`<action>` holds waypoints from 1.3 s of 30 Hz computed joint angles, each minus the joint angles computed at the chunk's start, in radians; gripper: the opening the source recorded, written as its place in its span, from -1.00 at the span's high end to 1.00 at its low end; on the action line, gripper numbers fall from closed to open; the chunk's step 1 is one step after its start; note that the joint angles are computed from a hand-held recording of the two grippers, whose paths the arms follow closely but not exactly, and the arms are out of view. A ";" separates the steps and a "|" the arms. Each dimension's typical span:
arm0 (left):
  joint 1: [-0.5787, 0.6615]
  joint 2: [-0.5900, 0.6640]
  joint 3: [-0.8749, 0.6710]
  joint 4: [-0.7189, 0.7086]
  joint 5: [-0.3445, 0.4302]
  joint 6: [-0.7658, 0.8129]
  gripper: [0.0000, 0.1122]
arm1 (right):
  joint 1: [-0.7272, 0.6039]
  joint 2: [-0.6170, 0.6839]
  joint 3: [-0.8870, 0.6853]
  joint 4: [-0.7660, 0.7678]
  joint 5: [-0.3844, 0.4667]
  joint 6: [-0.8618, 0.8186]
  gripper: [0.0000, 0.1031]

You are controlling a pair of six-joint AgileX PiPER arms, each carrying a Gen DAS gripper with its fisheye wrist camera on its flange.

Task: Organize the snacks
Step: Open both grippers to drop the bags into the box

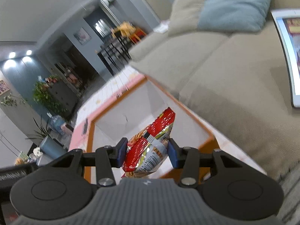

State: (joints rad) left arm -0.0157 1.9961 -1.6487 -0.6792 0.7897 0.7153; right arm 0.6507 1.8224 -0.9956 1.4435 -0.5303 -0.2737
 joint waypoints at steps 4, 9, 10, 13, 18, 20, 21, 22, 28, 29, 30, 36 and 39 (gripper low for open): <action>0.026 0.022 -0.031 -0.013 0.019 -0.016 -0.35 | 0.010 -0.001 -0.010 -0.002 0.035 -0.036 0.13; 0.031 0.013 -0.004 -0.039 -0.018 0.036 -0.35 | 0.028 0.007 -0.057 0.162 0.015 -0.265 0.13; 0.029 0.006 0.009 -0.043 -0.031 0.050 -0.35 | 0.033 0.004 -0.057 0.175 0.009 -0.279 0.12; 0.022 0.001 0.017 -0.028 -0.052 0.054 -0.35 | 0.044 0.004 -0.064 0.211 -0.008 -0.334 0.11; 0.016 0.003 0.011 -0.023 -0.055 0.058 -0.35 | 0.053 -0.005 -0.042 0.122 -0.033 -0.216 -0.49; 0.015 0.003 0.005 -0.018 -0.052 0.053 -0.35 | 0.075 -0.004 -0.024 0.055 -0.094 -0.115 -0.58; 0.015 0.000 0.003 -0.020 -0.053 0.055 -0.35 | 0.087 -0.002 -0.017 0.026 -0.129 -0.081 -0.59; 0.017 -0.003 0.005 -0.023 -0.055 0.059 -0.35 | 0.098 -0.001 -0.012 0.007 -0.157 -0.063 -0.59; 0.036 -0.012 -0.017 -0.003 -0.028 0.033 -0.37 | 0.114 0.003 -0.009 -0.040 -0.209 0.004 -0.64; 0.045 -0.013 -0.021 -0.002 -0.014 0.030 -0.37 | 0.114 0.003 -0.009 -0.049 -0.212 0.023 -0.64; 0.052 -0.013 -0.023 -0.002 -0.003 0.030 -0.37 | 0.116 0.005 -0.011 -0.060 -0.217 0.044 -0.64; 0.094 -0.034 -0.001 0.055 0.006 0.025 -0.37 | 0.167 0.020 -0.018 -0.151 -0.303 0.137 -0.66; 0.129 -0.037 0.010 0.077 -0.005 0.020 -0.37 | 0.193 0.026 -0.019 -0.241 -0.345 0.195 -0.66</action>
